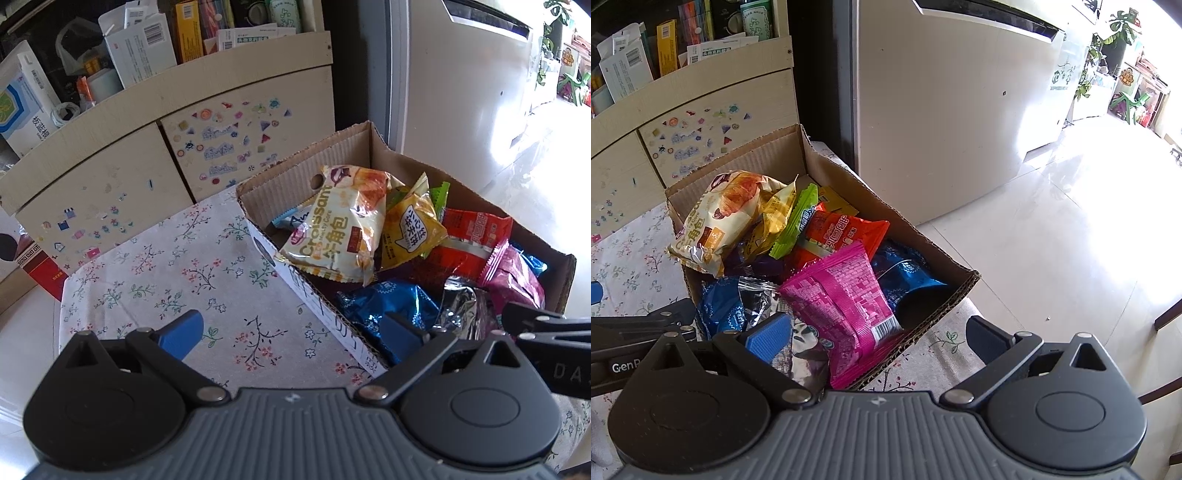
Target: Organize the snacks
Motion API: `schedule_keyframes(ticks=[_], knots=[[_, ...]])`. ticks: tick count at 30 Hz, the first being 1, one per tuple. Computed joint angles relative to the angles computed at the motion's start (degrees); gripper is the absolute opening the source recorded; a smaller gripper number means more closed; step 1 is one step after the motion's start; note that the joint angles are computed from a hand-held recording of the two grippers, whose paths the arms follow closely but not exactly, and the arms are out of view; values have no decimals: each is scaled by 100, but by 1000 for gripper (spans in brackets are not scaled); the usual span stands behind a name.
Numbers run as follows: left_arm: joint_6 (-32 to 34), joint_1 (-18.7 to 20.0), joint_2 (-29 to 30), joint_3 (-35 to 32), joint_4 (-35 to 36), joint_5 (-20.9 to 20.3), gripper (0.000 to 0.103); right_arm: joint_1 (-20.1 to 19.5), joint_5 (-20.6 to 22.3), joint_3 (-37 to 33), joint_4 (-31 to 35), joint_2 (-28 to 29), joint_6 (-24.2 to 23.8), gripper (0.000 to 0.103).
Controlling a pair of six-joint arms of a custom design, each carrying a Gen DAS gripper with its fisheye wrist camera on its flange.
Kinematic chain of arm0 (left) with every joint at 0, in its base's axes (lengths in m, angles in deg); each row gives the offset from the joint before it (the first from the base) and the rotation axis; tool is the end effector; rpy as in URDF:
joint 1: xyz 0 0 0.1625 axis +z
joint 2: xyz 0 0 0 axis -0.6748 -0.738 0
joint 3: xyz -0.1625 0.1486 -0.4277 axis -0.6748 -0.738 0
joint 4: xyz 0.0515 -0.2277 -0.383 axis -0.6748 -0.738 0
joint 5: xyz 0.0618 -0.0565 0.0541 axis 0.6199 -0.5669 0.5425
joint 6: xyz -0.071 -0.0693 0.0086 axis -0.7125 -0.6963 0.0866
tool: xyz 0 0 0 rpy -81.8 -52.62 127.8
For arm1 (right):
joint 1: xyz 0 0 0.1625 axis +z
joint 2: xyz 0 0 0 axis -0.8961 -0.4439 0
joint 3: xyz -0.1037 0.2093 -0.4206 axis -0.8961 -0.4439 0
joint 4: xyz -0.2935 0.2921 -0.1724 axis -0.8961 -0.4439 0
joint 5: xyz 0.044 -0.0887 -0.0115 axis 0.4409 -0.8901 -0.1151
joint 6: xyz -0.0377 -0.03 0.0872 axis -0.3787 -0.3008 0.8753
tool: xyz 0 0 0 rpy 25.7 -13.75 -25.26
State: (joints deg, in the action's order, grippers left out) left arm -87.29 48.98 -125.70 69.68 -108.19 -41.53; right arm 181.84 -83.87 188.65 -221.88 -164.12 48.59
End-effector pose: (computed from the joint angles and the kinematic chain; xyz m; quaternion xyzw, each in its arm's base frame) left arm -0.4143 -0.2494 0.0946 0.1514 0.8488 -0.2837 0.4196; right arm 0.1817 -0.2310 0.3005 0.1032 -0.8644 0.2955 0.3935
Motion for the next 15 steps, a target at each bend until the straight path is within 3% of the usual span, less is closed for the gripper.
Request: schedule_keyframes(ticks=[15], knots=[[-360,-211,-195,-28,547,94,101,290,-53,1,144,-16,194,103]])
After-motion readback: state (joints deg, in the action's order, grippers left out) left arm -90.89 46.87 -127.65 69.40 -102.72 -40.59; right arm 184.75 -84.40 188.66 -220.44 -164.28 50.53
